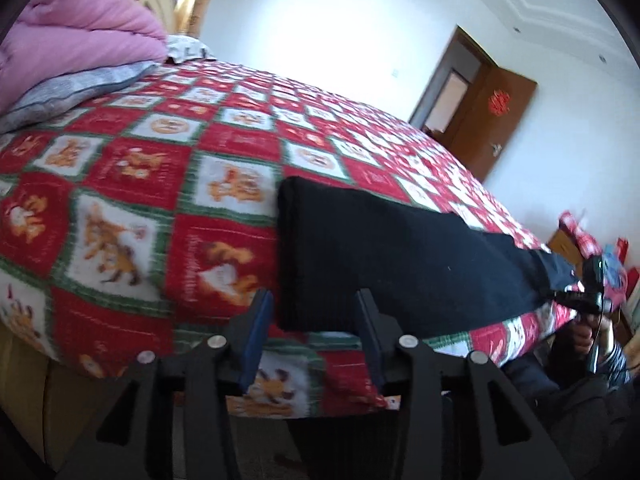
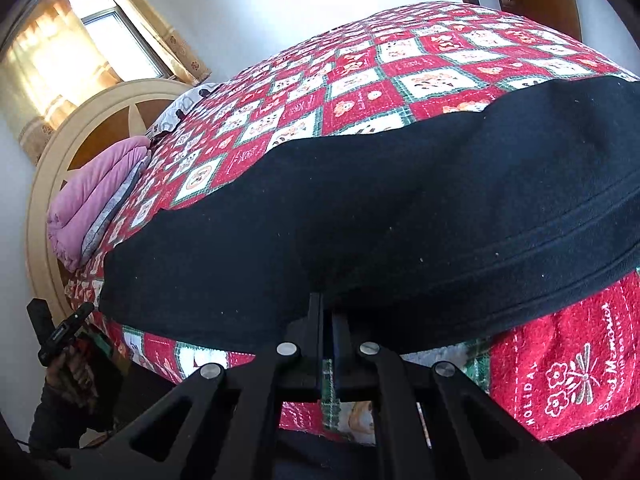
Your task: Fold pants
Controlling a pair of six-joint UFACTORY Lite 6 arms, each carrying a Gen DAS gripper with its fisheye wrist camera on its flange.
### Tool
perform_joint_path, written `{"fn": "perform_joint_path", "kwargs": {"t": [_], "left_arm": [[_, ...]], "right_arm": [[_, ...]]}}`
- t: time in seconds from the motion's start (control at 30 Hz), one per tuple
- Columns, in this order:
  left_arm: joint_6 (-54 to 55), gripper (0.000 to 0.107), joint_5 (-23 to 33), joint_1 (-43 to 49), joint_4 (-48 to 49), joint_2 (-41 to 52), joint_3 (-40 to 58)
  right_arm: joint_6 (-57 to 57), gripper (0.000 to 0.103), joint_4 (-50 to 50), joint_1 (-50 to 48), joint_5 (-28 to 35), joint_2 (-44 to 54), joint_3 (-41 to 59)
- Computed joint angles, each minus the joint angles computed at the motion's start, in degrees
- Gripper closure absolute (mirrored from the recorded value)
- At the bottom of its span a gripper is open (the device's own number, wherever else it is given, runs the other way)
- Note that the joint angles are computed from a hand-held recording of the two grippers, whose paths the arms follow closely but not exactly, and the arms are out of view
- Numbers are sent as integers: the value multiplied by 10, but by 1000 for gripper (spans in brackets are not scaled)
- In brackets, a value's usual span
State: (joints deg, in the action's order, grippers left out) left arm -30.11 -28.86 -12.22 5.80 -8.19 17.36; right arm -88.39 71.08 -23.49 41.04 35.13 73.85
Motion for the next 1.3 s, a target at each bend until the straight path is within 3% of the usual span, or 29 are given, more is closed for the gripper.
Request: {"fn": "perform_joint_path", "kwargs": {"t": [0.17, 0.3, 0.47, 0.63, 0.87, 0.93, 1.0, 1.17, 1.3], "left_arm": [[143, 63, 28, -67, -162, 90, 63], [122, 63, 10, -62, -145, 100, 54], [155, 63, 16, -68, -187, 79, 45], [312, 63, 15, -110, -368, 25, 40], [547, 59, 3, -196, -578, 40, 112], [564, 58, 15, -207, -588, 66, 151], [556, 54, 24, -215, -579, 96, 185], [529, 54, 42, -228, -542, 221, 309], [467, 54, 55, -225, -491, 290, 376]], "right_arm": [[-34, 100, 26, -6, 13, -38, -33], [-59, 100, 27, -13, 7, -66, -70], [-38, 100, 12, 2, -38, -6, -41], [-102, 100, 53, 11, -62, -55, -88], [-136, 94, 58, 34, -109, -51, -96], [-122, 83, 42, 35, -110, -59, -95], [-87, 58, 13, 21, -89, -58, -77], [-27, 57, -17, -56, -15, -55, -13], [15, 57, -14, -129, -2, -29, 83]]}}
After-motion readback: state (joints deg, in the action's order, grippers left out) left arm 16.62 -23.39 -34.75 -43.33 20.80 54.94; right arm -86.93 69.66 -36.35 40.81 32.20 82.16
